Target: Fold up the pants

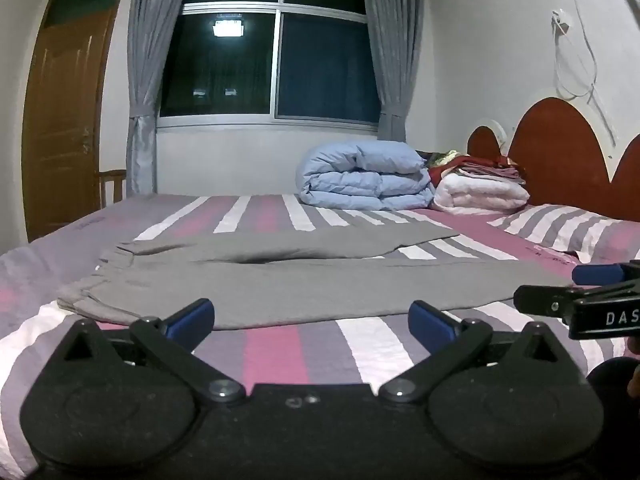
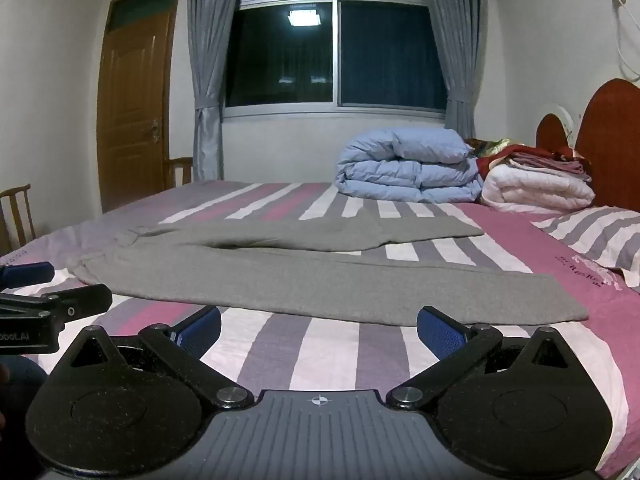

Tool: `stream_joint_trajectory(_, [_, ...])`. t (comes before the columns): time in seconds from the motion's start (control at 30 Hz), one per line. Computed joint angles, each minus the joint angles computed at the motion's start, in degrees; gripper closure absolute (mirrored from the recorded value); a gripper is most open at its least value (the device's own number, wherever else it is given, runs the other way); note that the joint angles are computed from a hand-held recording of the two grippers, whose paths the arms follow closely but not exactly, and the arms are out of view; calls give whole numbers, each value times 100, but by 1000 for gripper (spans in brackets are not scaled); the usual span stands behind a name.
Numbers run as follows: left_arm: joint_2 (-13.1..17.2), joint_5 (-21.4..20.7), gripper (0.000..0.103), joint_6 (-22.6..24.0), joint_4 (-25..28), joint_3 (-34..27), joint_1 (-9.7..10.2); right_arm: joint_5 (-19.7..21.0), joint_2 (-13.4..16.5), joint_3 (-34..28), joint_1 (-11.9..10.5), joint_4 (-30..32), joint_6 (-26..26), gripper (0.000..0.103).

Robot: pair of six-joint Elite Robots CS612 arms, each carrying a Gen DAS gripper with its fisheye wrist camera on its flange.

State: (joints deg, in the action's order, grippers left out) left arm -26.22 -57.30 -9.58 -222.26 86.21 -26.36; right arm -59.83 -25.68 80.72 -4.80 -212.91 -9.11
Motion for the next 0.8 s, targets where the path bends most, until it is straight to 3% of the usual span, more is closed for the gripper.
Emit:
stream_joint_trajectory(0.17, [17, 175, 6, -44, 13, -27, -43, 5, -1, 4, -2, -31, 25, 0])
stream_joint_trajectory(0.2, [-34, -60, 6, -63, 11, 55, 0, 2, -2, 6, -1, -31, 22, 0])
stream_joint_trajectory(0.3, [10, -99, 6, -51, 29, -20, 22, -3, -8, 12, -1, -26, 16, 0])
stream_joint_trajectory(0.8, [2, -62, 6, -25, 28, 16, 6, 8, -23, 24, -10, -28, 13, 0])
